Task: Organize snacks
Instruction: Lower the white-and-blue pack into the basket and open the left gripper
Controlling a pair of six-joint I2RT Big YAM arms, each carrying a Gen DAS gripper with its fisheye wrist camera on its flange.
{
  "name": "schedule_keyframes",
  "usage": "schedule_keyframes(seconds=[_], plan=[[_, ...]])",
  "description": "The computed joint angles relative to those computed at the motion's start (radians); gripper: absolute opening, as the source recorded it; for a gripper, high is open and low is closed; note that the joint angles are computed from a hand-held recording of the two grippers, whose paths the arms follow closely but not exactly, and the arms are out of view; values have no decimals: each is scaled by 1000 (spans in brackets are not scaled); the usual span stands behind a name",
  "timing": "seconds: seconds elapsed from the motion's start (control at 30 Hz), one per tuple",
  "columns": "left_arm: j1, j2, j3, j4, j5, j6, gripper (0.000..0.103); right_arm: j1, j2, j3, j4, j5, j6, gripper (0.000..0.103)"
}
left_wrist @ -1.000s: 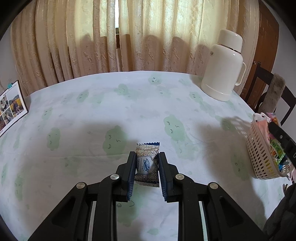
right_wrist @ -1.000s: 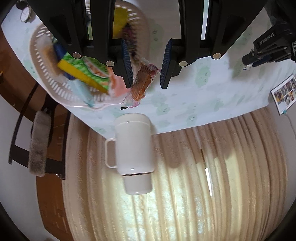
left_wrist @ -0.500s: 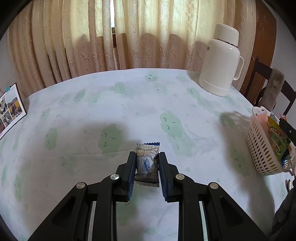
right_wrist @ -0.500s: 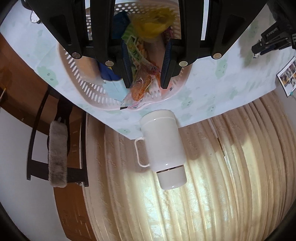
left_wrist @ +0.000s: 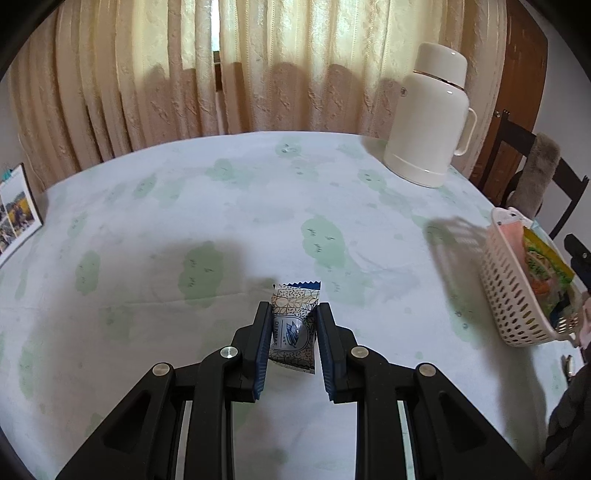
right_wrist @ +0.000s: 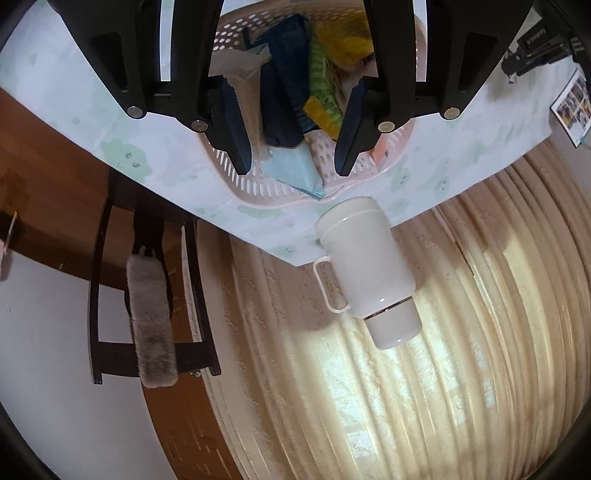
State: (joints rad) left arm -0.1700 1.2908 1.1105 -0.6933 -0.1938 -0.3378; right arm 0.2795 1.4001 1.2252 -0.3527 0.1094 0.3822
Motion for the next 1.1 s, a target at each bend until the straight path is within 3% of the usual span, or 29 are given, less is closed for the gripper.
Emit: schedule_keyframes(seconds=[0.7, 1.1], plan=[[-176, 107, 198, -2, 135, 38, 22, -34, -47, -48, 42, -49, -10, 50], [-228, 187, 290, 15, 204, 31, 22, -41, -56, -59, 55, -60, 30, 55]])
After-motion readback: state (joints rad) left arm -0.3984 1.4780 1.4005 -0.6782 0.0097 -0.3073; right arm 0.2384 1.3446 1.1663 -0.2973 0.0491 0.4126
